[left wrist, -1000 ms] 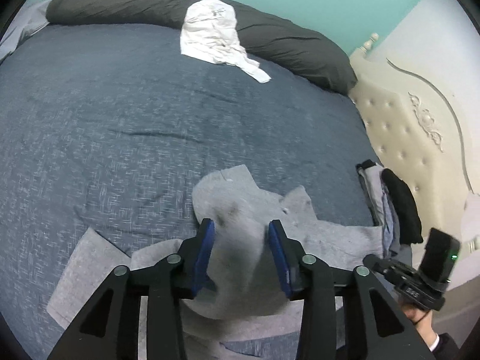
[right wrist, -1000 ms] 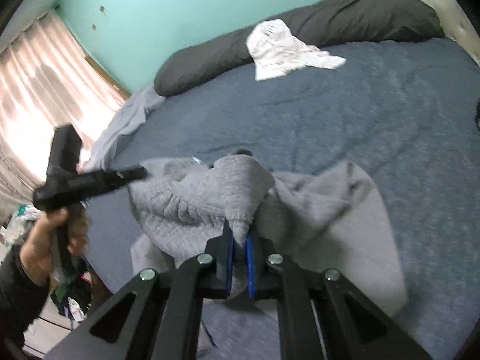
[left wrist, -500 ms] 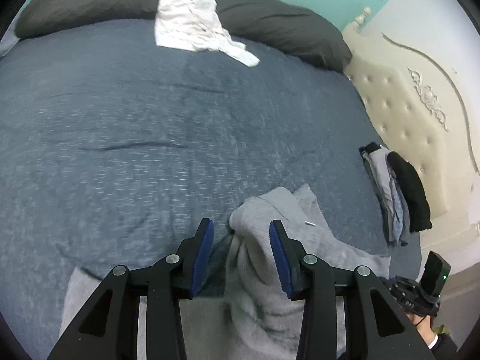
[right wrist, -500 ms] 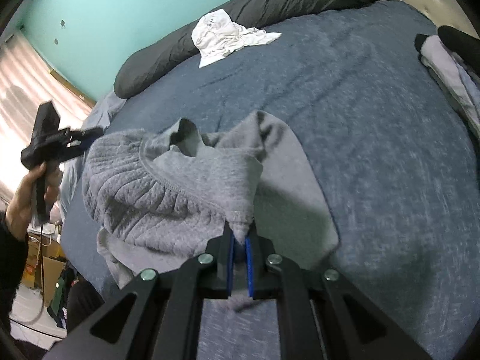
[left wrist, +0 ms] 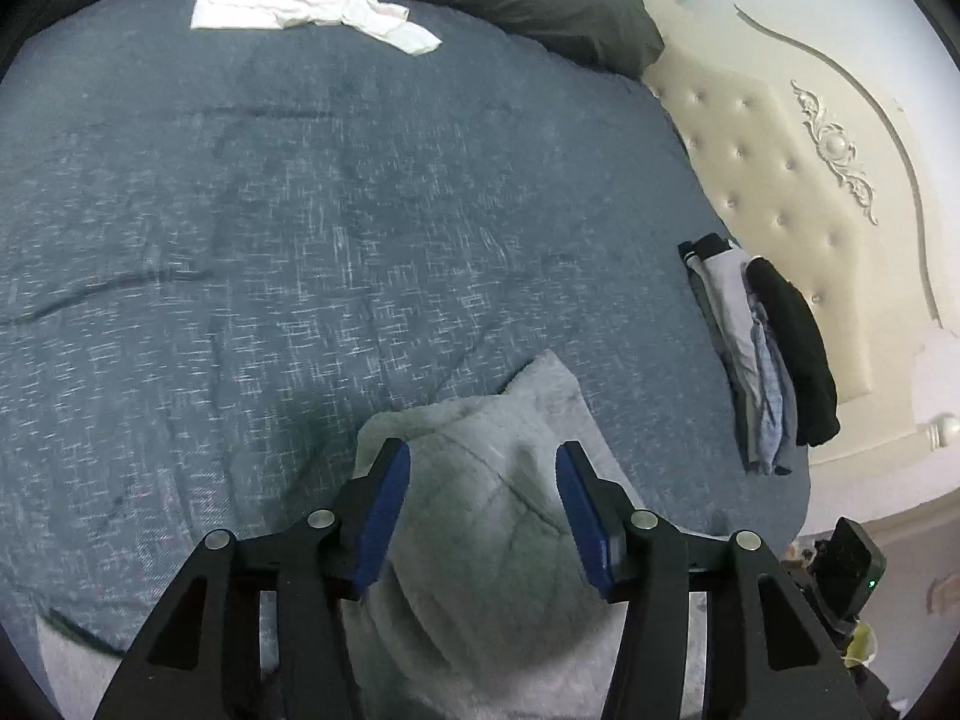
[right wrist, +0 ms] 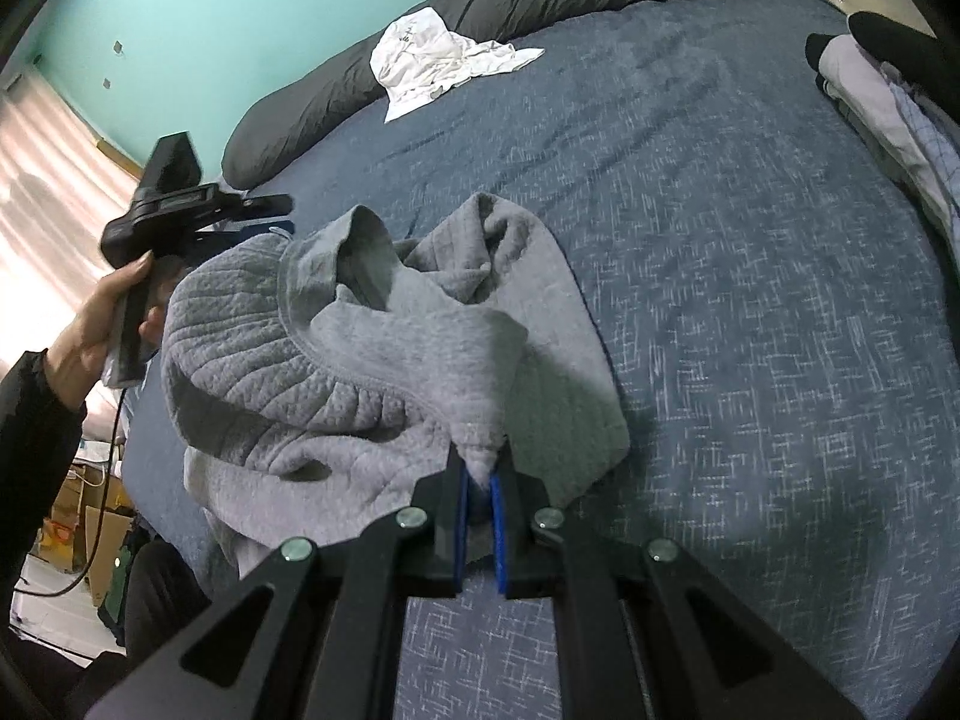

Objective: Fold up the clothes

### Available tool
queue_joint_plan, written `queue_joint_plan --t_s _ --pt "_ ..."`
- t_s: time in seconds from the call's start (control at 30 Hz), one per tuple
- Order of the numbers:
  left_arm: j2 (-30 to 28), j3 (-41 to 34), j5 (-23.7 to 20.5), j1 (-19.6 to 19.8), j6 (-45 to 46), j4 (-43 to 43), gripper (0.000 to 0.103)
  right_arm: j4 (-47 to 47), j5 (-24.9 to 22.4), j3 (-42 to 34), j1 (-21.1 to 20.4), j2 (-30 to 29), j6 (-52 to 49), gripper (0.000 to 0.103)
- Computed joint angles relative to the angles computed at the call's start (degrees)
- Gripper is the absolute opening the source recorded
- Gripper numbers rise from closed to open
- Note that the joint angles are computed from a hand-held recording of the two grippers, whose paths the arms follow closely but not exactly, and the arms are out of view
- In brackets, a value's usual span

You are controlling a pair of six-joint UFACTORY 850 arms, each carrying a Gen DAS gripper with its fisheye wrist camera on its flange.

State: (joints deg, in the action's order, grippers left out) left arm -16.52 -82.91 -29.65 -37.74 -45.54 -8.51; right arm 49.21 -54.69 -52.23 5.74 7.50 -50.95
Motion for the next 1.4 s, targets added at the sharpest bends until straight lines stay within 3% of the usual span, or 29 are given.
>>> queue_joint_plan --t_s 0.3,0.37,0.47,0.63,0.8,1.0,1.17,1.4 --pt "-1.82 0.54 0.23 0.17 12.30 -10.78 0.052 0.16 -0.25 -0.40 -0.24 -0.73 -0.21 0.006" --pt "-1.88 0.28 -0.07 -0.26 13.12 -10.21 0.034 0.16 0.00 -0.43 -0.17 -0.76 -0.08 0.006" --pt "-1.41 0.34 -0.20 -0.79 12.70 -8.62 0.011 0.17 0.38 -0.43 -0.02 -0.59 0.56 0.006" --pt "1.29 1.37 1.55 -2.03 6.77 -0.54 0.007 1.18 1.29 -0.89 0.17 -0.16 1.10 0.006" --pt "5.18 1.54 1.99 -3.53 -5.29 12.41 0.006 2.09 2.56 -2.99 1.11 0.64 1.75 0.006" --pt "9.09 -1.78 -3.42 -5.06 -16.39 25.50 0.006 4.09 3.82 -8.66 2.94 1.25 3.02 0.006" --pt "11.88 -6.74 -10.40 -6.99 -22.32 34.78 0.006 4.87 4.59 -15.84 4.55 0.93 4.15 0.006" --pt "12.72 -19.73 -22.55 -10.99 -25.31 46.46 0.006 2.77 4.57 -31.07 7.41 -1.63 6.90 0.005"
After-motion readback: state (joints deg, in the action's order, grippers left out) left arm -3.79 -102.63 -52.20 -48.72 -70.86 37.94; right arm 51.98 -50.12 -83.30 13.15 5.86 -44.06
